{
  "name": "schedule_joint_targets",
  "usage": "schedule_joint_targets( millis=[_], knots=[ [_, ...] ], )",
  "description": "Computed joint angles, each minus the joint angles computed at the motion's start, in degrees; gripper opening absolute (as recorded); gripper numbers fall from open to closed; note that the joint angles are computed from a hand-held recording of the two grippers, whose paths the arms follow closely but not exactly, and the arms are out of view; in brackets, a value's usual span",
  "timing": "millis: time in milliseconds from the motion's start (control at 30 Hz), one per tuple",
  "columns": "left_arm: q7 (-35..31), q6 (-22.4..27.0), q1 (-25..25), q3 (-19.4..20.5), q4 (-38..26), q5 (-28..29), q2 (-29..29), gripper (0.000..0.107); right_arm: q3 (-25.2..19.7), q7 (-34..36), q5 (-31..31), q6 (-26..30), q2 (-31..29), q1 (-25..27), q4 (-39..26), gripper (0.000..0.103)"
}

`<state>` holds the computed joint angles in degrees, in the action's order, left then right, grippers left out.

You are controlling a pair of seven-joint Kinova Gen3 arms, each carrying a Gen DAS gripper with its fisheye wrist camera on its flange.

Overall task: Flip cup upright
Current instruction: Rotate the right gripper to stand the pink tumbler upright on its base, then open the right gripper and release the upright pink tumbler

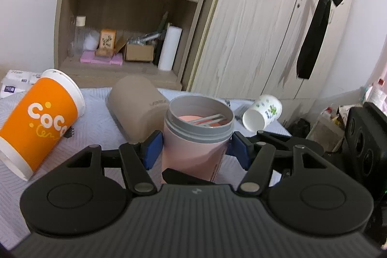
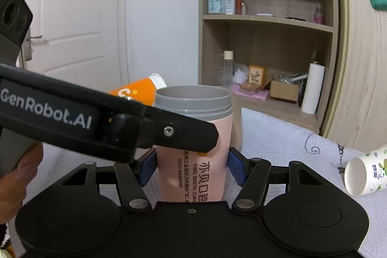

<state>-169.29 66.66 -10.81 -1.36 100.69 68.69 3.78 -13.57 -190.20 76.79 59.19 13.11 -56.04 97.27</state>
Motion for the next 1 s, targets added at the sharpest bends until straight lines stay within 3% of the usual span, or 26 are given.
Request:
schedule_joint_targets(
  millis=[267,367,633,867,1000],
  knots=[
    [-0.31,-0.23,0.59,-0.36,0.70,-0.53,-1.06,0.065,-0.39,-0.10,-0.12,0.12,-0.43,-0.09,0.42,0.068],
    [2.25,1.59,0.36,-0.40,-0.58,-1.36,-0.11,0.076,-0.55,-0.25,-0.88,1.37,-0.31,-0.50,0.03,0.073],
    [3.76,2.92,-0.89,-0.84,0.16,-1.25,-0.42,0.077,-1.34,-2.68,-0.86,1.95,-1.40,-1.05,1.56,0.076],
    [5.39,3.60,-1.15,-1.37,-0.04,-3.83,-1.82,0.077,-2.07,-3.25,-1.86,6.72,-0.80,-3.01,0.84,0.079],
    [6.09,2.58,-0.75,-2.12,0.39,-6.83,-4.85,0.077,-3.03,-4.24,-5.05,13.93,-0.74,-6.09,-0.71,0.079]
  ],
)
